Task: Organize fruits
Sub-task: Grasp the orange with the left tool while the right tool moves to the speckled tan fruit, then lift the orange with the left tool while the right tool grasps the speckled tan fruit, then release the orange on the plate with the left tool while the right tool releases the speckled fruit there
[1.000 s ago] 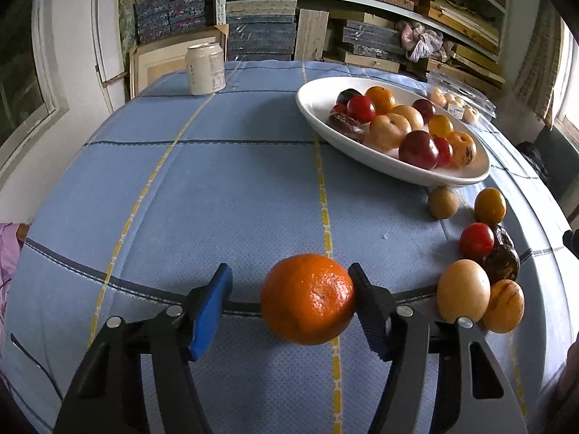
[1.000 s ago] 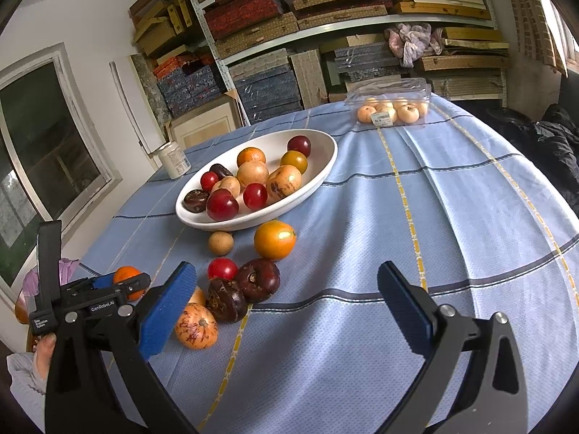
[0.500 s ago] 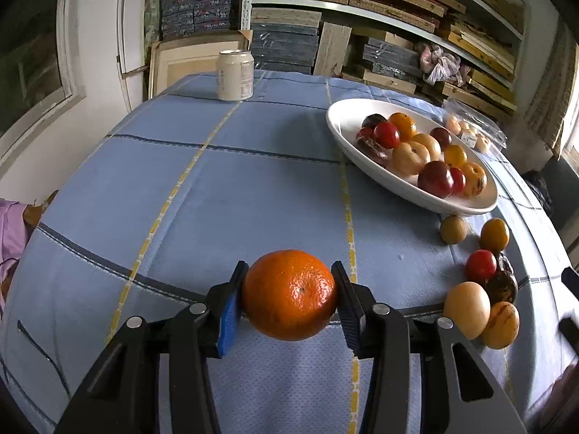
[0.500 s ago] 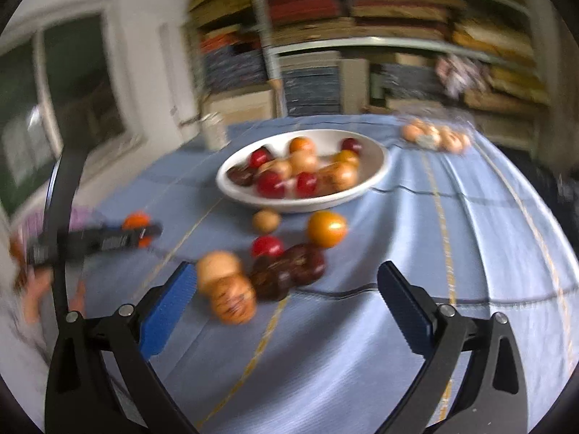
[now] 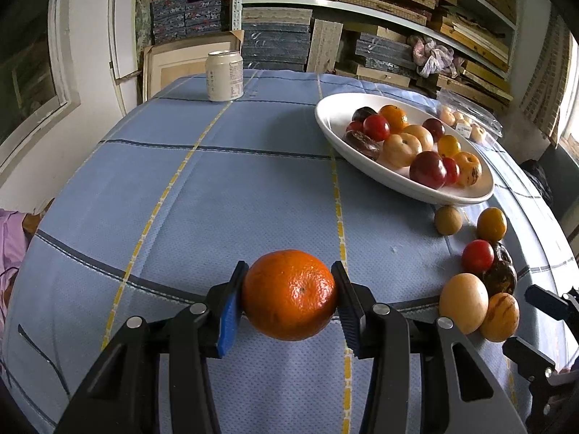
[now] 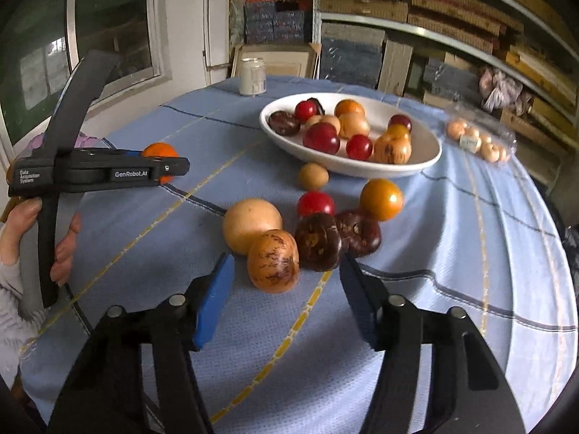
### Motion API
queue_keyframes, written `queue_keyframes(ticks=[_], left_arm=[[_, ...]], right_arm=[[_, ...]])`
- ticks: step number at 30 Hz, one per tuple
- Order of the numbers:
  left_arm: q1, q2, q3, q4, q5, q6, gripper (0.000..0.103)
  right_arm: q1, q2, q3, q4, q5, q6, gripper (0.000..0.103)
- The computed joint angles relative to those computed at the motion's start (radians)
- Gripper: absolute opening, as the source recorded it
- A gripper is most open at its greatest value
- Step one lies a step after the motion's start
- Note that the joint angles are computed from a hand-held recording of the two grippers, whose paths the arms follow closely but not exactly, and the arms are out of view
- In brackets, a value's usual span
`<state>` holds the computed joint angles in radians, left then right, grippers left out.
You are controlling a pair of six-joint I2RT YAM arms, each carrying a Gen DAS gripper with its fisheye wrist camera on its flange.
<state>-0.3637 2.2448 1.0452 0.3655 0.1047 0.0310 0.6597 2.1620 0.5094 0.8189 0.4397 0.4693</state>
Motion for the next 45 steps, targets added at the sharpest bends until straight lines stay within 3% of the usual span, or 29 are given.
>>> queue_keyframes(ticks=[5,8,10,12,18,23,30,34,38,42,45], left_arm=[[-0.006,0.004,0.003,-0.004,-0.007,0.003,0.047],[-0.009,0.003,-0.001,0.003,-0.011,0.004,0.047],[-0.012,0.001,-0.007,0.012,-0.019,0.005,0.047],[-0.014,0.006,-0.003,0.010,-0.026,0.007,0.047],[-0.012,0.018,0.013,-0.010,-0.026,0.005,0.047],[-0.013,0.040,0.049,-0.061,-0.029,0.012,0.047],[-0.005,0.032,0.034,-0.046,-0.001,0.013,0.047],[-0.010,-0.029,-0.046,0.057,0.007,0.005,0.046],[-0.018,-0.088,-0.035,0.030,0.057,-0.013,0.046],[-0.073,-0.081,0.111,-0.088,0.020,0.005,0.046],[-0.116,-0.022,0.270,-0.187,-0.007,0.008,0.046]], right_arm=[[0.003,0.019,0.078,-0.111,-0.032,-0.033,0.038],[-0.039,0.031,0.094,-0.118,-0.096,-0.021,0.037],[-0.081,0.044,0.104,-0.120,-0.155,0.002,0.030],[-0.124,0.052,0.100,-0.089,-0.221,0.014,0.030],[-0.148,0.047,0.076,-0.047,-0.256,0.020,0.030],[-0.142,0.040,0.062,-0.036,-0.249,0.029,0.030],[-0.136,0.037,0.042,-0.007,-0.237,0.039,0.030],[-0.127,0.008,-0.020,0.070,-0.209,0.053,0.030],[-0.160,-0.087,-0.114,0.165,-0.202,0.050,0.029],[-0.257,-0.239,-0.085,0.018,-0.186,-0.031,0.029],[-0.339,-0.256,0.004,-0.081,-0.226,-0.083,0.029]])
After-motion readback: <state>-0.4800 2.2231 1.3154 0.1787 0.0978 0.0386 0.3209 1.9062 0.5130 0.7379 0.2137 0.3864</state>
